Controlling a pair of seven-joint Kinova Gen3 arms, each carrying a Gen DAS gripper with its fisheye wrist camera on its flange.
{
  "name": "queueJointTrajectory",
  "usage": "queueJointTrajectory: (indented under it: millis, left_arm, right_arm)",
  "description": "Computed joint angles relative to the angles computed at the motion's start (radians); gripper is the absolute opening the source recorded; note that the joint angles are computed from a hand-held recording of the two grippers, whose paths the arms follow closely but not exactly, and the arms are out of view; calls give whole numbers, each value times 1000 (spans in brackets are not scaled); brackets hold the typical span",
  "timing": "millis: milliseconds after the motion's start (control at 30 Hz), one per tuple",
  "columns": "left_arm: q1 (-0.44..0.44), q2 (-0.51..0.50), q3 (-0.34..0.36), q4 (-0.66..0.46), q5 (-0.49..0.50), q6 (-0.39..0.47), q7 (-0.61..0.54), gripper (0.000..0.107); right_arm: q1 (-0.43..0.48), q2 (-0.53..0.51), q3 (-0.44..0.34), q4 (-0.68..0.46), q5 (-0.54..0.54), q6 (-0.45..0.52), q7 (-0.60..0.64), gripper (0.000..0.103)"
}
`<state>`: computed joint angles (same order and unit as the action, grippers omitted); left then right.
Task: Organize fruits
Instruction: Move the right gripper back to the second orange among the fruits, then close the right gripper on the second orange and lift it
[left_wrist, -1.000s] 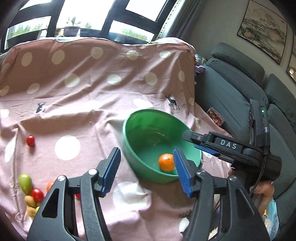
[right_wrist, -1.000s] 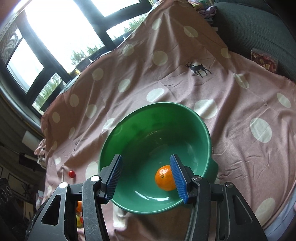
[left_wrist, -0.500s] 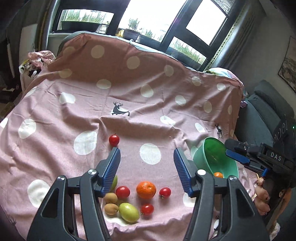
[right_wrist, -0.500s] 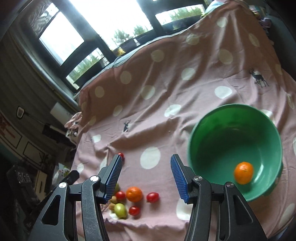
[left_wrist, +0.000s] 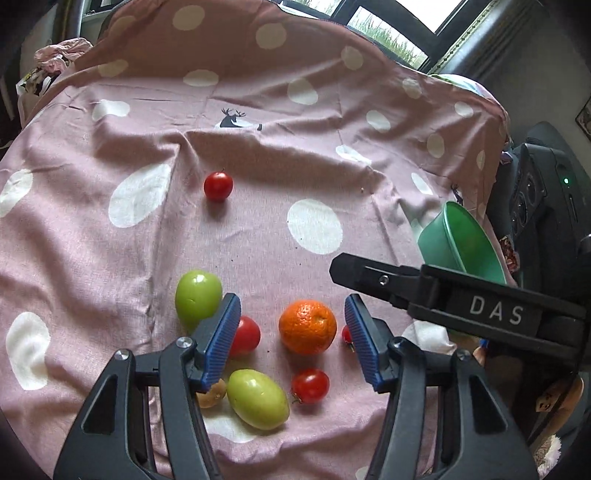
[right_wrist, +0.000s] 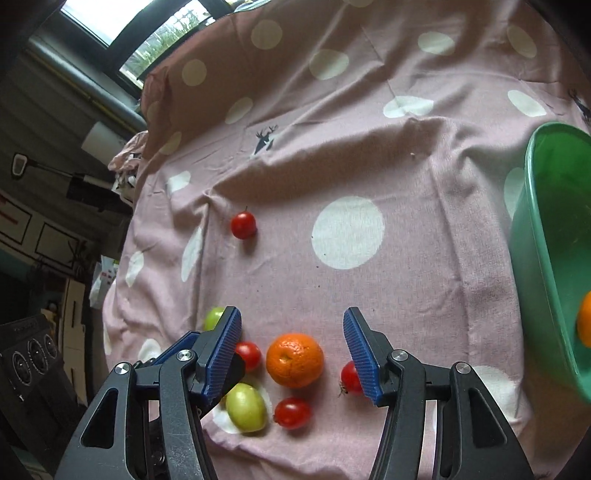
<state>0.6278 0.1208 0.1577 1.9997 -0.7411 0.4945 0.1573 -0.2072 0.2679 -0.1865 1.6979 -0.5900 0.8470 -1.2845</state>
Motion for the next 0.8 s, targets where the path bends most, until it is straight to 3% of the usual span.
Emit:
queueJointTrajectory:
  millis: [167, 267, 567, 800]
  left_arm:
    - [-5, 12, -4, 4, 10, -31, -15, 58]
    - [-14, 33, 2, -18, 73, -30, -94, 57]
    - [38, 87, -33, -74, 136, 14, -192, 54]
    - [53, 97, -58, -75, 168, 1, -226, 48]
  right_arm:
    - [50, 48, -12, -15, -66, 49, 65, 58]
    - [68, 70, -15, -22, -101, 79, 89, 58]
    - [56, 99, -17, -32, -100, 105, 97, 58]
    - [52, 107, -20, -35, -94, 111, 113, 58]
